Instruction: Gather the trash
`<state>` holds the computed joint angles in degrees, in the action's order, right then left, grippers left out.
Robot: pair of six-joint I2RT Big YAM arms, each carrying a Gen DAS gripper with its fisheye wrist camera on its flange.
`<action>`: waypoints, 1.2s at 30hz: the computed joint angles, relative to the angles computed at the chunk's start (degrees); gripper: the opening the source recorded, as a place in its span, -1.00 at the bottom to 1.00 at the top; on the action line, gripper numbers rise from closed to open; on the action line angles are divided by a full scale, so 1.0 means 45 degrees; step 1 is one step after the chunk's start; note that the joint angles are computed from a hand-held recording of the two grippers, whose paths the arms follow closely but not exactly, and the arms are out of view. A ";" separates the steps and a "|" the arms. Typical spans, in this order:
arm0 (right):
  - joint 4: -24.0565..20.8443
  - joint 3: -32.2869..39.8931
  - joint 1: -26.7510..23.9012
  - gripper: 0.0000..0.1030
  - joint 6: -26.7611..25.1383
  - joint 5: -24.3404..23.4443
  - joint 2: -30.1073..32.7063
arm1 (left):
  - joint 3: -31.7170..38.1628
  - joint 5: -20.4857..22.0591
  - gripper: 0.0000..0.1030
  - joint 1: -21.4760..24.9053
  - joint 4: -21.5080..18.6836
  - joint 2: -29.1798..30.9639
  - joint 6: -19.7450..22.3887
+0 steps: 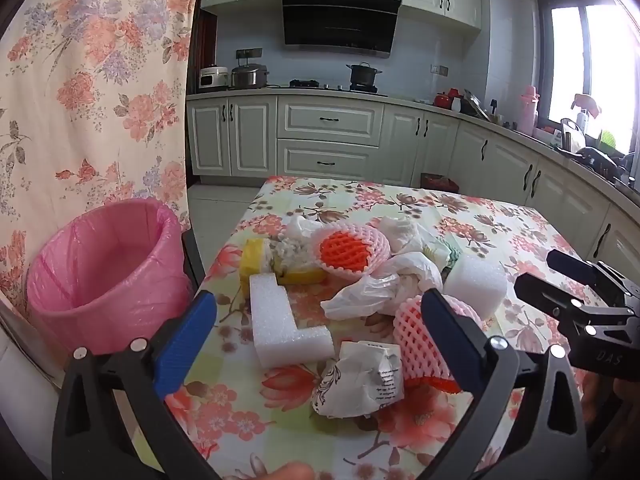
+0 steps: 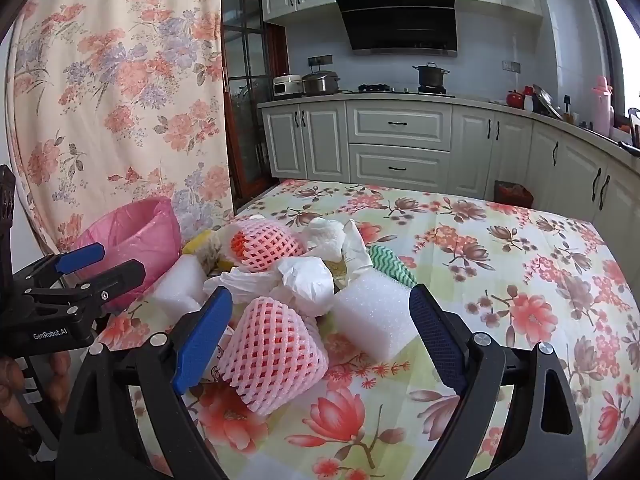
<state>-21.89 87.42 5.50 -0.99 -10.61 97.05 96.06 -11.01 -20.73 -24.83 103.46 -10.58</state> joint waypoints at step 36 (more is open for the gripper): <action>0.0099 0.0098 -0.0141 0.64 0.0109 -0.0080 0.0074 | 0.0021 -0.0004 0.92 0.0029 0.0080 0.0094 0.0081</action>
<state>-21.45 87.86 4.87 -0.50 -10.97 97.38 96.16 -11.03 -20.60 -24.47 103.88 -10.22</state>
